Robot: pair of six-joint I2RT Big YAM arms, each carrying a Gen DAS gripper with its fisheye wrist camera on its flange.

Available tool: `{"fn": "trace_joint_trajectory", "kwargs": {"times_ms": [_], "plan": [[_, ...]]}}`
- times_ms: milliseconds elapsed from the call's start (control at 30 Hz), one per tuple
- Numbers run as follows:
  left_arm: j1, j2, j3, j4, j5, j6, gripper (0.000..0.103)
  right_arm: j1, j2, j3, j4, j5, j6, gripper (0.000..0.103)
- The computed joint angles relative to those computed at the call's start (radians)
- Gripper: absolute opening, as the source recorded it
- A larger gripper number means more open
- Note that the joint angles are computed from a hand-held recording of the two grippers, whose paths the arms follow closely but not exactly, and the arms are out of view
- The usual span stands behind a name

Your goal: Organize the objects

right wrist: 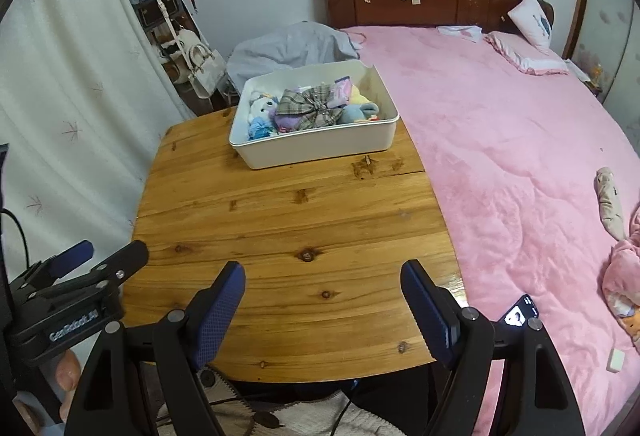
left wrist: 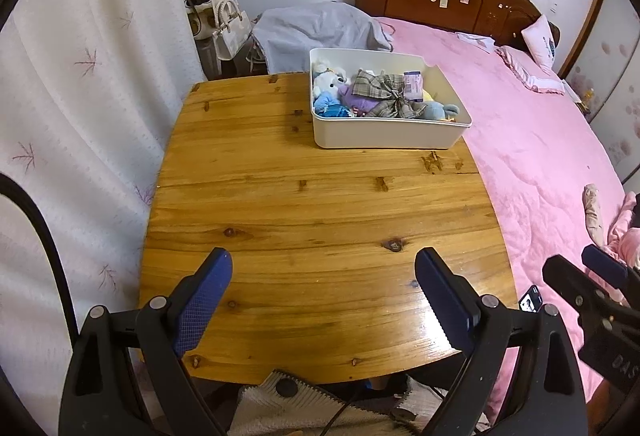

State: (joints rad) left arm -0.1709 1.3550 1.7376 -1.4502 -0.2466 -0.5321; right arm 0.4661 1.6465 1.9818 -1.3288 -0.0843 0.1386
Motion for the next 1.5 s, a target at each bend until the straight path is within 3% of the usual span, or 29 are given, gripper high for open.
{"fn": "trace_joint_trajectory", "kwargs": {"times_ms": [500,1500], "plan": [[-0.022,-0.017,0.0,-0.013,-0.045,0.001,0.094,-0.001,-0.014,-0.025,0.015,-0.019,-0.003,0.081],[-0.007,0.004,0.01,-0.038,-0.021,-0.008,0.094,0.008,0.044,0.039,-0.055,-0.044,-0.037,0.081]]}}
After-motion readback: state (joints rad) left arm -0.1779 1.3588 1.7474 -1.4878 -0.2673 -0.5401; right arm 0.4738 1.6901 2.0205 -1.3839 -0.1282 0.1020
